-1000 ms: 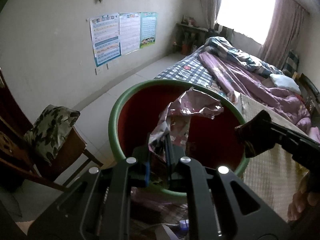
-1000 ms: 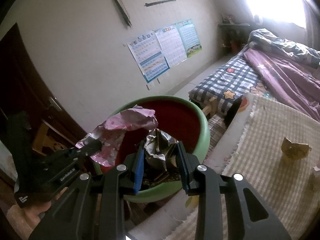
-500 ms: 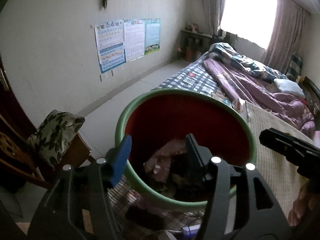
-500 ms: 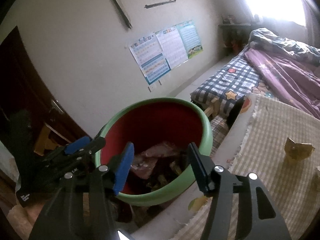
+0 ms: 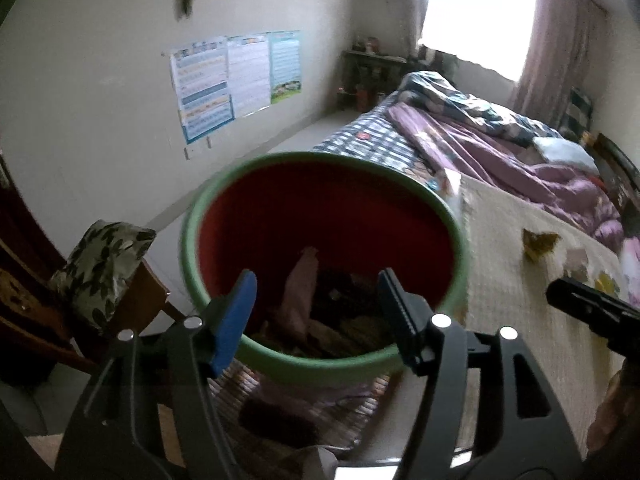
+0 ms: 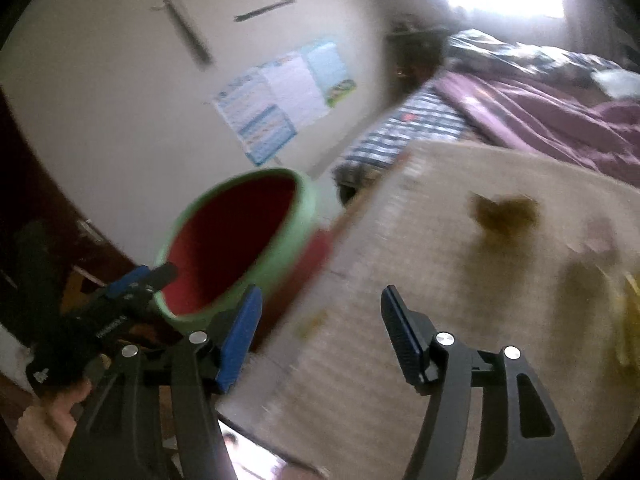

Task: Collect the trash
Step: 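Move both tools back from the bin to the mat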

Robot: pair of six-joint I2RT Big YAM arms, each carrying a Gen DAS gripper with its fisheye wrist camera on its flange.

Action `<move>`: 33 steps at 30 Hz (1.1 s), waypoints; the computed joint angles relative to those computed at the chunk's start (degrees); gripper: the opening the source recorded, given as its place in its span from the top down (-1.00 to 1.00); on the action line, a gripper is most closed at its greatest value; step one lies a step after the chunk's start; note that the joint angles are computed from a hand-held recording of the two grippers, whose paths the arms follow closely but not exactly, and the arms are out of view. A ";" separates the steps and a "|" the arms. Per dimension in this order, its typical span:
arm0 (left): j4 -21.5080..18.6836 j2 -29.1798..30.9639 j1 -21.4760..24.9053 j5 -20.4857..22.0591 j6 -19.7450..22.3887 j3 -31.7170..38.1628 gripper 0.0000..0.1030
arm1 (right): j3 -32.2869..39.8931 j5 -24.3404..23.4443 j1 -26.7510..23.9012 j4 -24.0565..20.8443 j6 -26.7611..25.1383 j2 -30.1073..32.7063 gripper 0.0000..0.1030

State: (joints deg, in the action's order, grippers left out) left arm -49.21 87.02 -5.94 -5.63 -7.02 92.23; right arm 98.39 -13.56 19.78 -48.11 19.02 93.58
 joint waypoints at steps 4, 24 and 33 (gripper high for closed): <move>2.13 -2.11 -2.28 -0.54 0.42 -2.63 -0.26 | -7.01 3.21 -3.57 -1.05 0.03 -5.46 -0.17; -0.53 -1.28 -9.95 2.83 0.59 -1.19 -0.42 | -9.39 13.72 -15.40 -7.33 -12.41 -7.78 -0.22; -4.29 7.21 -12.34 8.53 1.90 8.52 -0.50 | -8.37 18.98 -13.59 -7.99 -16.31 -4.54 0.05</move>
State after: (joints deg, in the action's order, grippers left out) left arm -53.50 94.23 -18.28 2.90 -5.12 100.75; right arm 90.01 5.42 6.19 -56.09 2.70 89.03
